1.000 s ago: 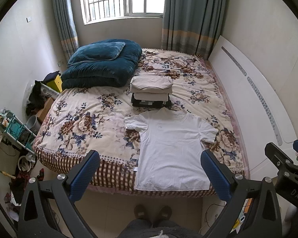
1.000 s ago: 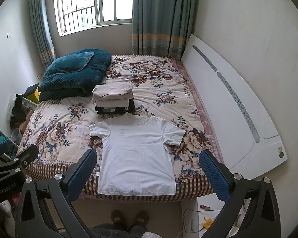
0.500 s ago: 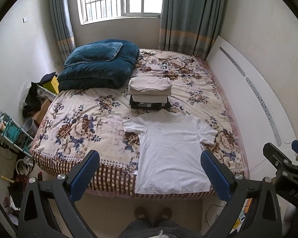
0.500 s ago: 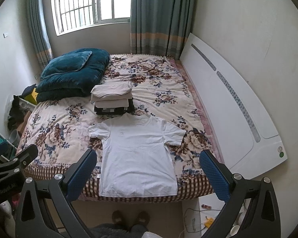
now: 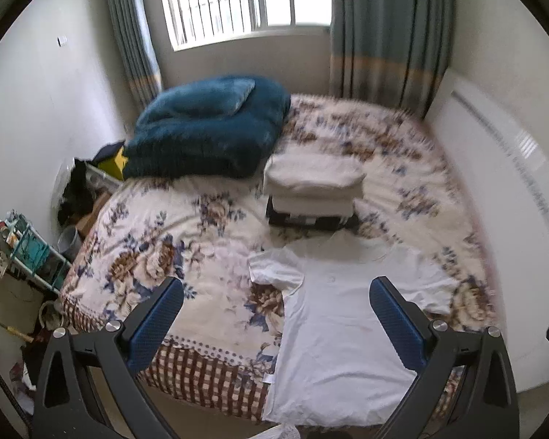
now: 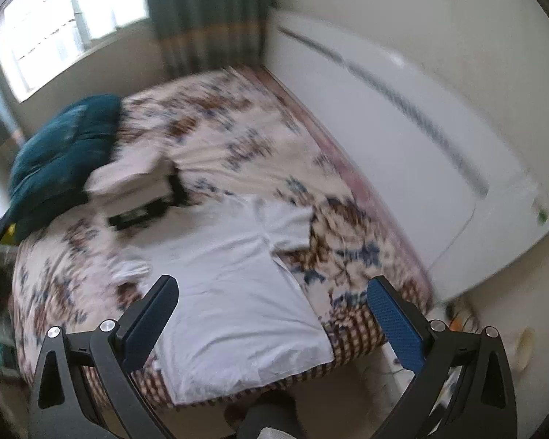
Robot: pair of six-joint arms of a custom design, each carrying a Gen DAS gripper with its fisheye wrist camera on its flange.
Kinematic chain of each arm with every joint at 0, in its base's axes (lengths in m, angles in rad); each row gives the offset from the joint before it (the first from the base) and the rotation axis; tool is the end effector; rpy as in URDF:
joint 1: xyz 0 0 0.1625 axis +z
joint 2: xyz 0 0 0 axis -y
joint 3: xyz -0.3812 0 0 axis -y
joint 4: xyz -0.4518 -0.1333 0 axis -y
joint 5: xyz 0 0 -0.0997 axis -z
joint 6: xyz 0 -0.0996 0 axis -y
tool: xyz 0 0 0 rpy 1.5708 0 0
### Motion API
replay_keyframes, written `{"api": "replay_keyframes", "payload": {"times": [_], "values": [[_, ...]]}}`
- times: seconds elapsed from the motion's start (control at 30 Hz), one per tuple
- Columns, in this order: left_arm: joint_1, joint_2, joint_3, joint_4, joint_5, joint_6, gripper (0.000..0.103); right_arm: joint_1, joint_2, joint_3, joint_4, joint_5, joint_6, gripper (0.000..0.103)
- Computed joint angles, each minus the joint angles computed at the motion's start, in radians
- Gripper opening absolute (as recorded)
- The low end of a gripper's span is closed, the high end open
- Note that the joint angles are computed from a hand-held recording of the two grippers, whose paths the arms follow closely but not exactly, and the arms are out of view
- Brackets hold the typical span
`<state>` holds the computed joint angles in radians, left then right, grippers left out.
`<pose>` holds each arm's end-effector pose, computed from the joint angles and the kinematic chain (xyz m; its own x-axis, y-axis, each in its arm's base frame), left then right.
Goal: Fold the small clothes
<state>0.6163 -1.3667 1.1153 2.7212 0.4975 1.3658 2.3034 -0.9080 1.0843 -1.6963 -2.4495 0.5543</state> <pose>-0.2115 -0.4204 0.6966 -0.5554 -0.5124 -0.6550 0.1761 0.6973 -0.6948 0.5609 -0.5388 0.3152 -0.7327 0.0032 0.6805 -0.3320 0.8712 -0.3615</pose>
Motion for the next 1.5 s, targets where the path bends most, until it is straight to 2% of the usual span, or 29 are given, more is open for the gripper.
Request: {"api": "replay_keyframes", "payload": {"times": [0.03,0.1,0.17,0.27,0.43,0.63,0.67,0.7,0.73,0.8,0.83,0.9,0.93,1.03,1.1,1.17,1.23,1.27,1.33,1.4,1.43,1.47,1.5], "values": [[0.048,0.022,-0.006,-0.041,-0.012,0.033,0.103,-0.042,-0.003,0.031,-0.043,-0.003,0.0,0.101],[0.14,0.069,-0.029,-0.129,-0.035,0.112,0.103,-0.134,0.008,0.067,-0.099,0.022,0.012,0.085],[0.231,0.11,-0.012,-0.182,-0.049,0.142,0.103,-0.225,0.031,0.086,-0.159,0.08,0.014,0.079],[0.356,0.18,-0.035,-0.303,-0.042,0.245,0.103,-0.364,0.065,0.118,-0.26,0.214,0.043,0.079],[0.572,0.315,-0.128,-0.544,-0.008,0.48,0.103,-0.573,0.182,0.125,-0.407,0.386,0.167,0.079],[0.75,0.429,-0.215,-0.714,0.033,0.653,0.103,-0.704,0.323,0.122,-0.645,0.527,0.298,0.078],[0.77,0.446,-0.237,-0.743,0.044,0.689,0.103,-0.715,0.333,0.137,-0.718,0.543,0.32,0.07],[0.784,0.453,-0.243,-0.761,0.053,0.715,0.103,-0.718,0.346,0.146,-0.792,0.54,0.323,0.058],[0.799,0.464,-0.256,-0.782,0.063,0.749,0.103,-0.715,0.356,0.145,-0.824,0.522,0.317,0.051],[0.815,0.475,-0.269,-0.804,0.071,0.784,0.103,-0.689,0.392,0.109,-0.857,0.441,0.275,0.012],[0.822,0.47,-0.27,-0.816,0.076,0.802,0.103,-0.663,0.423,0.061,-0.819,0.364,0.239,0.008],[0.832,0.463,-0.278,-0.82,0.076,0.815,0.103,-0.619,0.474,-0.017,-0.786,0.273,0.151,0.003],[0.835,0.452,-0.278,-0.818,0.075,0.814,0.103,-0.587,0.518,-0.082,-0.743,0.21,0.075,0.003],[0.85,0.425,-0.282,-0.817,0.06,0.809,0.103,-0.473,0.683,-0.296,-0.665,0.055,-0.239,0.003],[0.86,0.404,-0.275,-0.817,0.053,0.799,0.103,-0.408,0.797,-0.424,-0.631,0.003,-0.448,0.003],[0.874,0.375,-0.253,-0.812,0.045,0.784,0.103,-0.361,0.885,-0.496,-0.647,-0.037,-0.657,0.003],[0.891,0.347,-0.234,-0.811,0.034,0.779,0.103,-0.319,0.989,-0.578,-0.635,-0.075,-0.828,0.003],[0.899,0.338,-0.228,-0.81,0.032,0.779,0.103,-0.308,1.006,-0.577,-0.622,-0.083,-0.865,0.003],[0.916,0.319,-0.224,-0.814,0.03,0.781,0.103,-0.296,1.048,-0.614,-0.513,-0.103,-0.854,0.004],[0.928,0.307,-0.234,-0.836,0.039,0.801,0.103,-0.3,1.07,-0.649,-0.317,-0.076,-0.758,0.023],[0.935,0.301,-0.25,-0.867,0.058,0.829,0.103,-0.3,1.049,-0.626,-0.267,-0.04,-0.705,0.027],[0.942,0.299,-0.268,-0.895,0.083,0.855,0.103,-0.299,1.014,-0.586,-0.258,0.0,-0.66,0.036],[0.953,0.301,-0.295,-0.923,0.122,0.884,0.103,-0.298,0.969,-0.526,-0.282,0.042,-0.629,0.05]]}}
